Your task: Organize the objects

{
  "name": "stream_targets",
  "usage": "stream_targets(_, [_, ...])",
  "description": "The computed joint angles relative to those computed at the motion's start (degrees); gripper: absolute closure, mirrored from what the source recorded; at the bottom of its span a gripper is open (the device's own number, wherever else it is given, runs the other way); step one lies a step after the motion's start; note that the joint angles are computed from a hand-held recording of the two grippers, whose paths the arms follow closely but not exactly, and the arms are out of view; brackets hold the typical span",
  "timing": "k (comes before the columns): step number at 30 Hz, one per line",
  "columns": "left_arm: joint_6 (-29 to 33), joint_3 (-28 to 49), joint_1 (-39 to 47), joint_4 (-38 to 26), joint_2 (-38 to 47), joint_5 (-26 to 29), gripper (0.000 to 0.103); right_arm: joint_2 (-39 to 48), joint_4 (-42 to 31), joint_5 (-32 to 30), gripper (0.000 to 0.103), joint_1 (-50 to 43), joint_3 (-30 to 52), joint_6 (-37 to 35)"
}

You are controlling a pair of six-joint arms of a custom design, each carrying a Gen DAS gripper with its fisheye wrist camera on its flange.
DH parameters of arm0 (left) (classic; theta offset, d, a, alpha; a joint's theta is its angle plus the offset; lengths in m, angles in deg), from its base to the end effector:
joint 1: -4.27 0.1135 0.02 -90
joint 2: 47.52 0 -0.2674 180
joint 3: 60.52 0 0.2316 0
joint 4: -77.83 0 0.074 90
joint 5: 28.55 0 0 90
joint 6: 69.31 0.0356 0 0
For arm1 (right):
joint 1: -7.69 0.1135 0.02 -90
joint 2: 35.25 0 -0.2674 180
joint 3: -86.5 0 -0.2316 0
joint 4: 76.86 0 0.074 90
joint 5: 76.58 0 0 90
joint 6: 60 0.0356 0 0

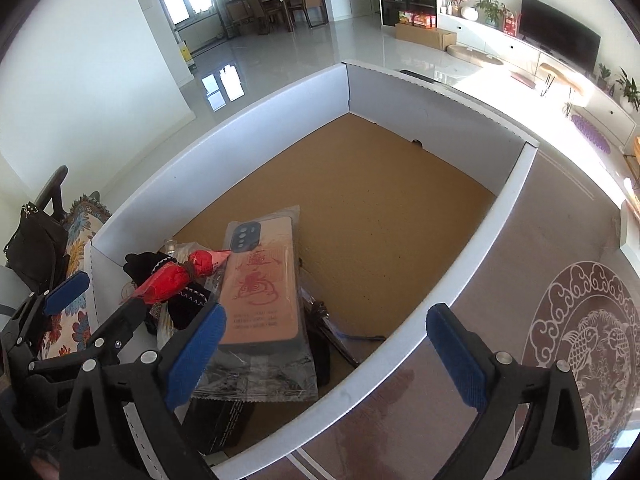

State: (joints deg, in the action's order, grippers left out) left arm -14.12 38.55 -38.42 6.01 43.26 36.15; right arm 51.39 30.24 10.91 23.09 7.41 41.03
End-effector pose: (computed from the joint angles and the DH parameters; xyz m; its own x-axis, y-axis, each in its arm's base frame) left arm 0.2309 -0.1923 0.3192 -0.8102 0.0453 -0.5844 0.0127 0.9981 0.0597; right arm 0.2751 0.0774 0.3440 -0.8629 -0.0394 -0.5038 -0.1245 0.9828 0.1363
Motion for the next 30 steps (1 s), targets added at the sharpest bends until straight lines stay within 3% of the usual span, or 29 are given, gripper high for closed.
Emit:
stream_targets(4, [-0.21, -0.30, 0.33, 1.28, -1.20, 4.16, 0.015, -0.64, -1.21, 0.23, 0.003, 0.13, 1.04, -0.88])
stream_targets(14, [-0.18, -0.68, -2.51, 2.16, -0.98, -2.82, 0.015, 0.46, -1.15, 2.30, 0.002, 0.81, 1.95, -1.41])
stream_targets(30, [-1.07, -2.05, -1.84, 3.41, -0.03, -1.77, 0.015, 1.14, -0.85, 2.34, 0.002, 0.40, 1.68, -1.66])
